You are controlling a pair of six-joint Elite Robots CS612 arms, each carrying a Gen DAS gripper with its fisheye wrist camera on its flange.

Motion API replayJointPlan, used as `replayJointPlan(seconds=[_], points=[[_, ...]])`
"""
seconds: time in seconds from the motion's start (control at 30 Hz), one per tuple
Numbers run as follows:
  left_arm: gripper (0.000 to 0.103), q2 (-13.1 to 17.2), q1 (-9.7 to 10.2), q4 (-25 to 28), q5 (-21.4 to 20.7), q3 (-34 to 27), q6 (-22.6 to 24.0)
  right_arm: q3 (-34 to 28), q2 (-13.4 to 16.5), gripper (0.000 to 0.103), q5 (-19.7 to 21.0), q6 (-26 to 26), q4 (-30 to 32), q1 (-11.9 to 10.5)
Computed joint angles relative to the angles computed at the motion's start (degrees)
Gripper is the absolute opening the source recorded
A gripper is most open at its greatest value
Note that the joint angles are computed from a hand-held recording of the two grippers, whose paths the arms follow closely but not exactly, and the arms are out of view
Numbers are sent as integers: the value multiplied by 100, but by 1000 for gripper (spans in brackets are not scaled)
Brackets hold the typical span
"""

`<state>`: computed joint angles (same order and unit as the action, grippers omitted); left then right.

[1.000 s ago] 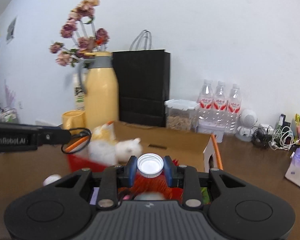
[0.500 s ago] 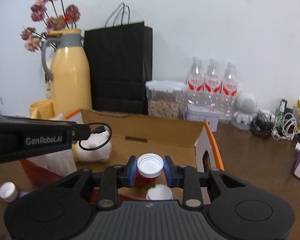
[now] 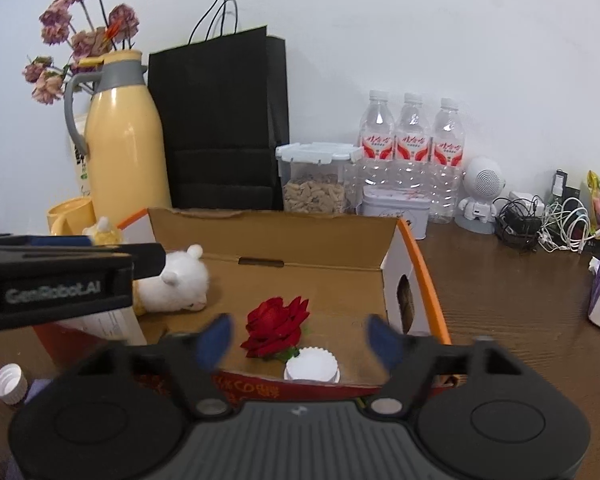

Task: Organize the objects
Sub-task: 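Carry the cable and white cap into the cardboard box and release both, then move both open grippers out of the box back toward the table items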

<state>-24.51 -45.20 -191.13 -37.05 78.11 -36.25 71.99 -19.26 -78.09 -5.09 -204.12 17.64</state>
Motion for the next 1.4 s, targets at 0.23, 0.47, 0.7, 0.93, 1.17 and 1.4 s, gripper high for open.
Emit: replayJointPlan(seconds=[0.23,0.47,0.7,0.93,1.17,1.4], points=[[103,17,-52,-330,261,8,135,55,-27,103,10,148,-114,-22],[103,-52,-107,-587,355,149,197,229,-117,103,29,276,-301,-39],[103,-255,-223,-936,433,547,242,501,-264,103,86,156,-593,-25],[103,-510,-361,-934,504,1063,-48,1046,-533,103,331,140,-750,-64],[103,-745,-533,-810,588,1608,-496,1638,-754,103,216,55,-1026,-70],[103,-954,-689,-581,581,2113,-980,2152,-898,103,183,-51,-1272,-75]])
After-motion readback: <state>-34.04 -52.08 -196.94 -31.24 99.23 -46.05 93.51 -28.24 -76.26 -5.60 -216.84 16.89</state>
